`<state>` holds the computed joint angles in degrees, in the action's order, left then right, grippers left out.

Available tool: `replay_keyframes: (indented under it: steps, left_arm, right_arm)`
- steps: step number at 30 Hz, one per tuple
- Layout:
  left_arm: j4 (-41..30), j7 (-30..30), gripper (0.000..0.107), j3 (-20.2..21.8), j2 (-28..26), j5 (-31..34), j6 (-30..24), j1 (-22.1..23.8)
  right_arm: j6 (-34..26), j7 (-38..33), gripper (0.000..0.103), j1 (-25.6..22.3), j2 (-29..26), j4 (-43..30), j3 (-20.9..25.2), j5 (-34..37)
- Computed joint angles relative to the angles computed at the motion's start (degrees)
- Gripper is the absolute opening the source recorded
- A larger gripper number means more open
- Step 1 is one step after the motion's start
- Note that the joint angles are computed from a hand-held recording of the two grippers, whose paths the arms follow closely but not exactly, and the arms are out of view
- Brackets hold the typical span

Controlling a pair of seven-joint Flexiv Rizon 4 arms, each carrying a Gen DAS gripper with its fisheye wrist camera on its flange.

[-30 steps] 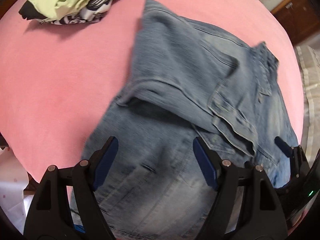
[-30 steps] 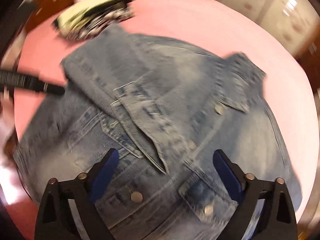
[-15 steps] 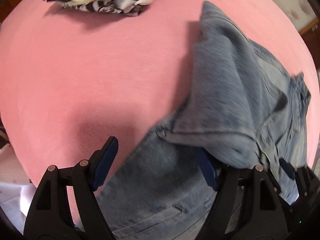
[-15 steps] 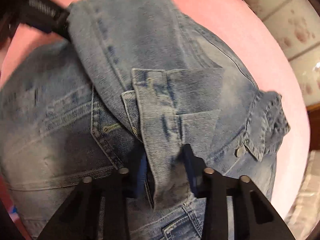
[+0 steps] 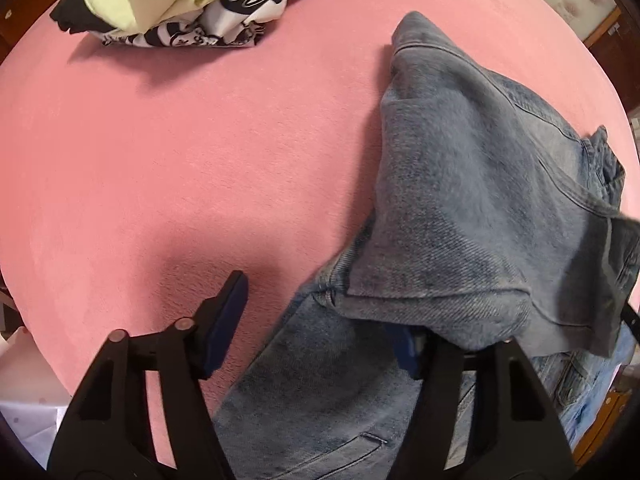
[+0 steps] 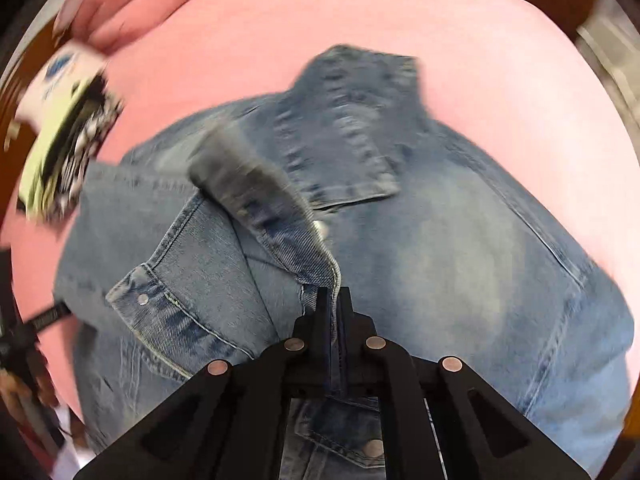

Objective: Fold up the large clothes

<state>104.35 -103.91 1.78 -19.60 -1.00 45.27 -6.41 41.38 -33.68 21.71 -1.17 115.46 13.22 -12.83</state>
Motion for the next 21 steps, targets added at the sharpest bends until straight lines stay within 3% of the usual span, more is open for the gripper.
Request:
replay_keyframes:
  steps: [2,5,9,13,14,17,21]
  left_arm:
    - [-0.4,-0.2,0.044,-0.4,-0.8,0.5,0.9,-0.7]
    - [-0.5,1.4,0.029,-0.7,-1.3,0.6,1.4,-0.9]
    - [-2.6,-0.3,0.028,0.4,-2.5,4.1,0.1,-2.5]
    - [-3.9,-1.1,0.026,0.9,-3.2,6.1,-0.8,-3.0]
    - [-4.0,-1.0,0.026,0.8,-3.3,6.1,-0.8,-2.9]
    - [-4.3,-1.1,0.026,0.8,-3.3,6.2,-0.9,-3.0]
    - [-6.1,-2.6,0.026,0.8,-4.1,7.2,-2.1,-4.0]
  right_arm:
    - [2.7,5.1,0.002,-1.3,3.3,3.2,-0.2,0.9]
    - [7.1,11.8,0.002,-3.0,8.1,7.6,0.0,8.5]
    - [9.5,17.7,0.002,-4.4,12.7,13.3,0.3,15.0]
    - [-9.5,24.9,0.000,-5.3,14.5,12.0,1.3,9.6]
    - [-11.5,27.2,0.000,-5.7,15.6,12.6,1.2,10.4]
    - [-8.2,28.8,0.001,-6.1,19.2,16.0,1.1,12.6]
    - [-1.9,24.9,0.002,-4.9,20.2,17.7,1.2,12.5]
